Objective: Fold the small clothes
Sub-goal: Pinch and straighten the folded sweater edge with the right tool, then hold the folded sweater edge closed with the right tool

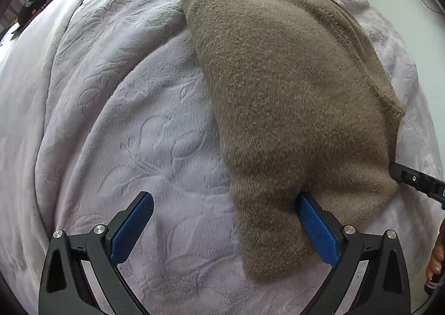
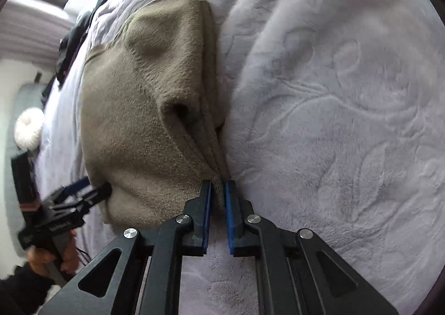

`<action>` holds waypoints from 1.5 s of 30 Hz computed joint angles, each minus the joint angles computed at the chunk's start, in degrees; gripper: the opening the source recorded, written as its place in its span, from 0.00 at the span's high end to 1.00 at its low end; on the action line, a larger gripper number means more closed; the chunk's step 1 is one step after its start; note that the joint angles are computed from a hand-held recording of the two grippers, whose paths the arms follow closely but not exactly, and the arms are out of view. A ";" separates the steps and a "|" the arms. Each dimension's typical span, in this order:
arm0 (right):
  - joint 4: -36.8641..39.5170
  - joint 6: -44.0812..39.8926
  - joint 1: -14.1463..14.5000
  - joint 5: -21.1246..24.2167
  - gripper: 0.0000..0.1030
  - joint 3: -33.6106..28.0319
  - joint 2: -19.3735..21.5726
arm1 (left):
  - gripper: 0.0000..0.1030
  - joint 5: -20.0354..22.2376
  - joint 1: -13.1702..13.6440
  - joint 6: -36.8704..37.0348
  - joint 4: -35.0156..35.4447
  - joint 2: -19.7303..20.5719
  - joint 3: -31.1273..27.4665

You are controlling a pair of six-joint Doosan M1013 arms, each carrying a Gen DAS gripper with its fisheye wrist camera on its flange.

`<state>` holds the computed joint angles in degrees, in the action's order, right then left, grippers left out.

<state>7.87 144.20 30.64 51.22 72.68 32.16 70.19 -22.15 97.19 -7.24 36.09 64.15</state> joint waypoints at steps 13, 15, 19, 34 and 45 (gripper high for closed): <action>2.00 -3.45 -0.49 4.86 0.86 -2.31 1.18 | 0.00 1.36 -0.24 -5.34 1.59 -1.36 1.97; 2.65 -4.12 -0.66 5.60 0.86 -3.51 1.85 | 0.00 1.24 -0.30 -5.70 1.87 -1.54 2.21; 4.05 -5.88 -0.98 6.39 0.86 -3.68 1.78 | 0.00 1.24 -0.34 -6.42 2.20 -1.73 2.29; 6.23 -8.05 -2.08 7.79 0.86 -5.53 1.60 | 0.00 2.03 -0.26 -8.79 2.75 -2.57 3.18; 8.49 -10.08 -4.12 6.16 0.85 -8.55 3.04 | 0.00 -1.99 1.62 -11.52 0.53 -4.41 2.03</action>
